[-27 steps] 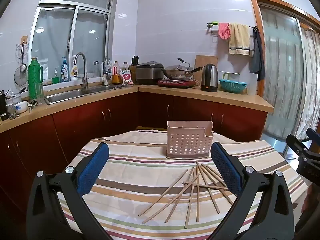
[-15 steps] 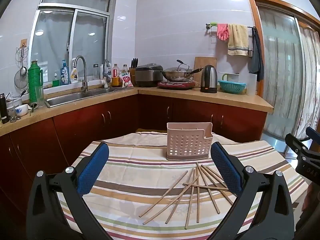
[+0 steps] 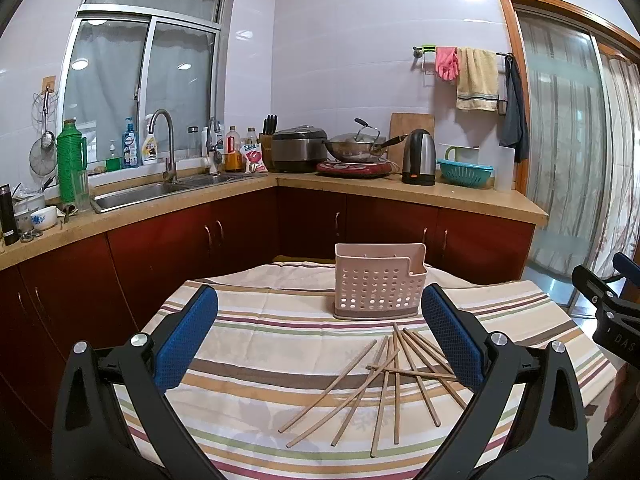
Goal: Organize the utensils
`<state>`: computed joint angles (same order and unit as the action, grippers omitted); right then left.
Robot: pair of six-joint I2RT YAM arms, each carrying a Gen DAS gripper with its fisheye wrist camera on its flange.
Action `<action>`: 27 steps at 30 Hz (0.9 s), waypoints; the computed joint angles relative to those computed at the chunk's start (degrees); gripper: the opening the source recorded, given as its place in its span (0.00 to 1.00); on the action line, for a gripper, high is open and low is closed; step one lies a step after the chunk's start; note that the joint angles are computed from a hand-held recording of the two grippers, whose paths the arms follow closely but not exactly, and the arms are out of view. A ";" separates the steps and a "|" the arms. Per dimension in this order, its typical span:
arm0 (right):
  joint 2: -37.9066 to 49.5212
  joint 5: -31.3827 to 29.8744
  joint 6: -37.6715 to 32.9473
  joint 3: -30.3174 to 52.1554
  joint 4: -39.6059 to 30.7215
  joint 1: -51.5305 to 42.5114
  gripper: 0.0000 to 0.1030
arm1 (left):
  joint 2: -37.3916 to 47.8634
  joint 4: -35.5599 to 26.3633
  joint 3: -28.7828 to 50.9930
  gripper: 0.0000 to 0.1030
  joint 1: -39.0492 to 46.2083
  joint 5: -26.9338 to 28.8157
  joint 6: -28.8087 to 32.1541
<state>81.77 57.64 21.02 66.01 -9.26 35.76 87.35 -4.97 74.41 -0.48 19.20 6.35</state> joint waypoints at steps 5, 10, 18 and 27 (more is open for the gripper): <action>0.18 -0.26 -0.02 -0.18 0.41 -0.17 0.94 | 0.10 -0.11 0.18 0.96 0.00 -0.08 0.05; 0.14 -0.28 0.04 0.18 -0.22 -0.15 0.94 | 0.43 -0.23 0.24 0.96 0.39 0.44 0.01; 0.52 -0.80 -0.04 0.93 -0.67 -0.60 0.94 | 0.69 0.01 0.07 0.96 0.84 0.92 0.05; 0.83 -0.67 0.34 -0.51 0.59 -0.24 0.94 | 1.08 0.23 0.02 0.96 0.82 0.73 0.12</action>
